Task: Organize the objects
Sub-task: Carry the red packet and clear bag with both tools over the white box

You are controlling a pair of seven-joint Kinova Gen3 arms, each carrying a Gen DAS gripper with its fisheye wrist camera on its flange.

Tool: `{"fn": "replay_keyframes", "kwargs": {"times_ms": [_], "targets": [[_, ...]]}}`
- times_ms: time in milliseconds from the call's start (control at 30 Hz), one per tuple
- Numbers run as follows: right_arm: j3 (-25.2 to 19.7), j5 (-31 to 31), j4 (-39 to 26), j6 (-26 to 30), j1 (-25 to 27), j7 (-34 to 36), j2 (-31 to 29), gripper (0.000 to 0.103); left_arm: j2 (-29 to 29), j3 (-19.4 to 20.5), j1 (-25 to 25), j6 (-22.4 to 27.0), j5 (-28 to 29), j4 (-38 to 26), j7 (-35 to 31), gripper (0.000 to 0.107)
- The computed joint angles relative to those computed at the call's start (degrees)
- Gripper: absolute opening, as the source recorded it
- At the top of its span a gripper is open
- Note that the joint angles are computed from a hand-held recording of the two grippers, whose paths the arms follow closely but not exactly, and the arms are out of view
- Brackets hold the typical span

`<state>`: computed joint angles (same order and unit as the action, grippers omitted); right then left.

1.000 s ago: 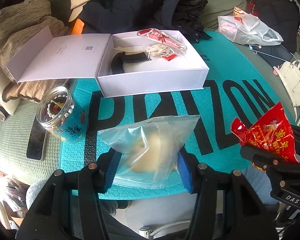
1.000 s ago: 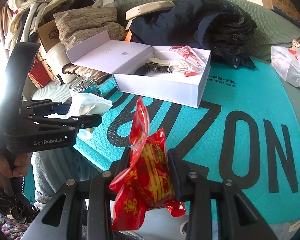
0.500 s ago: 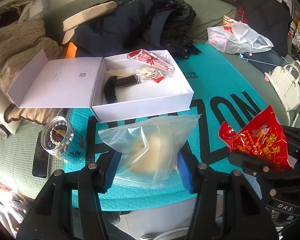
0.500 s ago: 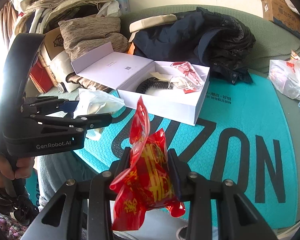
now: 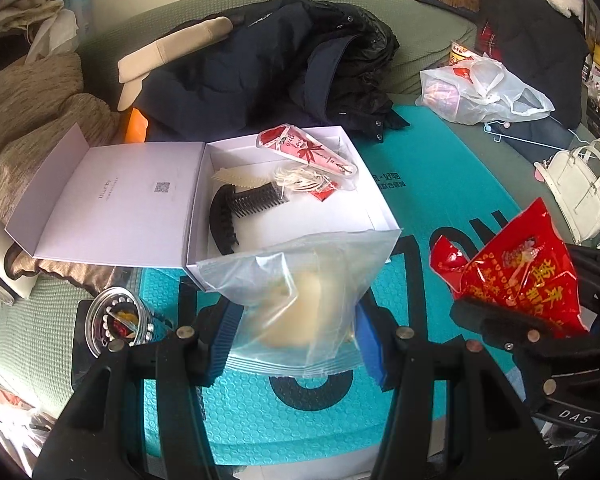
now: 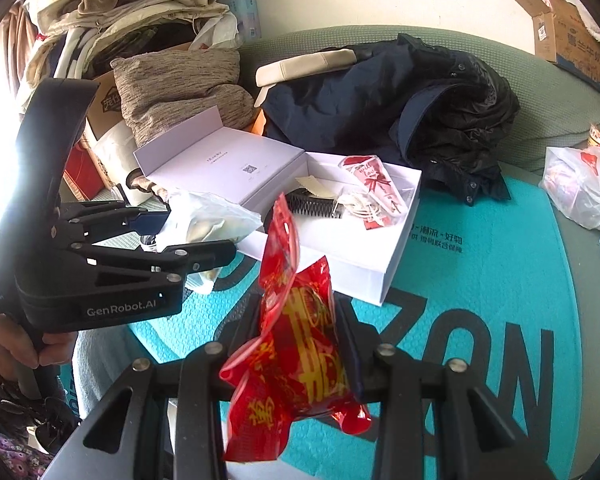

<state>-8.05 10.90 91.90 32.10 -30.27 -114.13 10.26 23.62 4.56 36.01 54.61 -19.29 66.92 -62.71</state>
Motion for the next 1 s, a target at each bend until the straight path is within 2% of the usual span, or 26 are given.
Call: {"fn": "replay_keyframes", "kwargs": {"times_ms": [500, 1000], "targets": [[0.8, -5.4, -9.4, 1.5, 3.2, 8.9, 7.6, 0.036, 9.0, -1.4, -2.9, 1.6, 4.0, -12.8, -5.8, 0.052], [1.5, -10.2, -21.0, 4.0, 6.3, 16.0, 17.1, 0.036, 22.7, -3.8, -5.0, 9.0, 8.4, -34.3, -11.4, 0.052]]}}
